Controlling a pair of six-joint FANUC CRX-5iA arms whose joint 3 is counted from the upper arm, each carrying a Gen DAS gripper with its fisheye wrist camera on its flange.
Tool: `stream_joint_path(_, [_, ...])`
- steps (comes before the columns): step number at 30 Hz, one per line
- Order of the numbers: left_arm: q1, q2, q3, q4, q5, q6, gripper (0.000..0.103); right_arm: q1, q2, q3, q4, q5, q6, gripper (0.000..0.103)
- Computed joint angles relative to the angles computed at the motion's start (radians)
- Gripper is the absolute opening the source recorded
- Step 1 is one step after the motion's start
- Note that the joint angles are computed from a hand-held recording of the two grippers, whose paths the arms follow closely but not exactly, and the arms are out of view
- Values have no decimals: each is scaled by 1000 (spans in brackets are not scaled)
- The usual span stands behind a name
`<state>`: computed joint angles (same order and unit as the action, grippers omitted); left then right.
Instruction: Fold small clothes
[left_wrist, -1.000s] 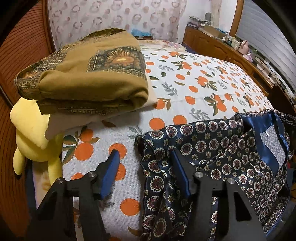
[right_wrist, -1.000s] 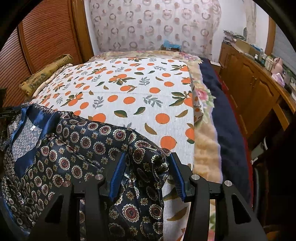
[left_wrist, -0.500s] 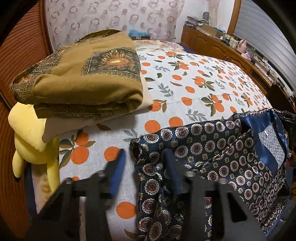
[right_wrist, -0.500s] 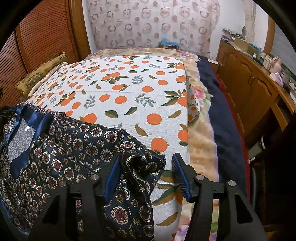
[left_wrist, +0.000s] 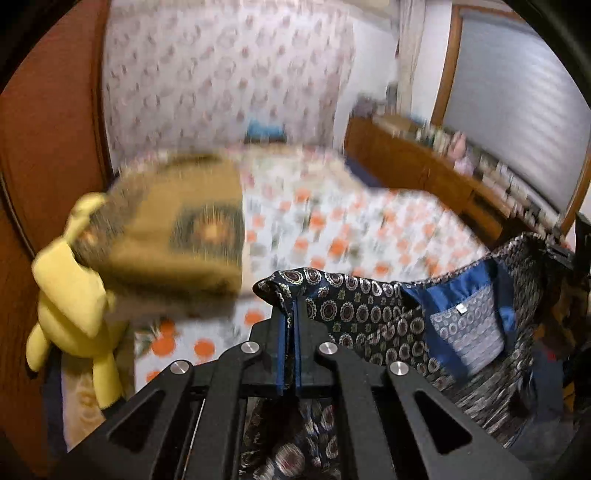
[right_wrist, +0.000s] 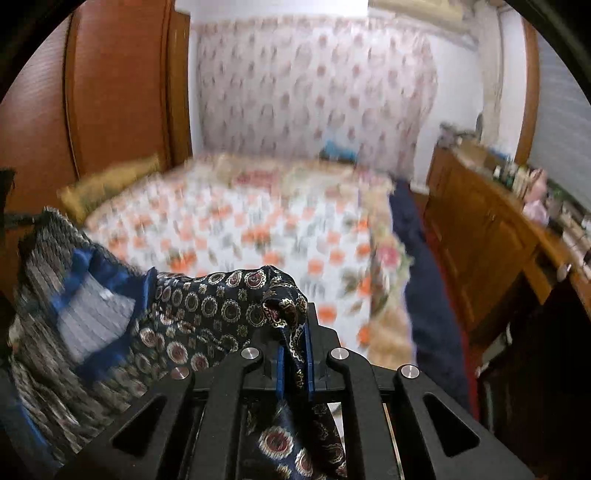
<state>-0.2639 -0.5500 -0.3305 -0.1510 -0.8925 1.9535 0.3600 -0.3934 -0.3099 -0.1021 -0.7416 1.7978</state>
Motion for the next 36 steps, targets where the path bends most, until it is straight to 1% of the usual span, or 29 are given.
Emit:
stream_joint_path(1, [-16,-7,20,-23,1,17,4,13,-24,-5,34,20,-28,8])
stream_joint_path(2, [-16,-17,33,-17,4,4,4,19,-41,-1,46,29,-39,8])
stream_joint_path(3, [-24,-26,61,-34,6,7,4,16,-53,18,29,26,-22,8])
stream_joint_path(4, [-46,-24,95,-82,-2,37,4,14,-66,38,17,26,-10,8])
stream_joint_path(5, [-54,-19,133,-115,-11,45,4,17,-77,50,18,32,-12,8])
stream_joint_path(6, [-35,-21,149,-109,-3,33,4,18,-85,75,7,33,3,8])
stream_joint_path(8, [26,-10,182,-64,21,-16,4,40,-100,88,49,66,-21,8])
stream_joint_path(10, [59,24,229,-69,28,-30,4,38,-74,146,42,82,-16,8])
stream_joint_path(12, [73,75,290,-112,21,-17,4,35,-26,205,43,96,-16,8])
stream_joint_path(13, [92,95,303,-111,28,-15,4,48,7,224,99,116,-56,8])
stream_joint_path(14, [121,112,307,-89,38,-29,4,48,44,253,116,115,-79,8])
stream_joint_path(15, [144,146,321,-71,35,-48,4,40,92,301,99,93,-76,8])
stream_joint_path(17, [176,194,323,-61,43,-48,4,47,181,352,151,80,-120,8])
stream_joint_path(18, [186,216,323,-55,37,-52,5,46,226,381,156,61,-139,9])
stream_joint_path(19, [202,240,320,-28,29,-72,6,44,281,424,152,22,-152,16])
stream_joint_path(20, [220,261,314,2,21,-93,10,46,331,454,161,-8,-170,22])
stream_joint_path(21, [236,282,301,29,12,-111,13,52,366,472,184,-32,-195,36])
stream_joint_path(22, [253,287,277,56,21,-133,16,63,403,473,243,-50,-245,41])
stream_joint_path(24, [268,278,226,96,45,-162,25,75,438,453,307,-55,-304,41])
stream_joint_path(25, [274,270,205,108,53,-172,29,75,443,439,308,-55,-314,41])
stream_joint_path(26, [271,265,192,107,56,-168,40,72,440,428,290,-53,-311,41])
stream_joint_path(27, [274,250,164,126,68,-182,47,70,435,418,271,-50,-302,41])
stream_joint_path(28, [279,241,144,146,74,-200,50,73,425,400,261,-47,-296,42])
stream_joint_path(29, [276,233,132,148,74,-206,62,75,413,380,257,-45,-289,42])
stream_joint_path(30, [264,223,125,135,69,-196,75,64,431,402,241,-52,-262,42])
stream_joint_path(31, [256,214,119,133,67,-194,77,62,425,401,217,-70,-237,43])
stream_joint_path(32, [252,206,107,141,71,-201,78,46,450,442,202,-79,-211,43])
stream_joint_path(34, [243,197,103,143,72,-193,78,34,444,446,164,-91,-172,46])
stream_joint_path(36, [229,185,91,131,82,-176,78,4,453,467,118,-108,-123,47])
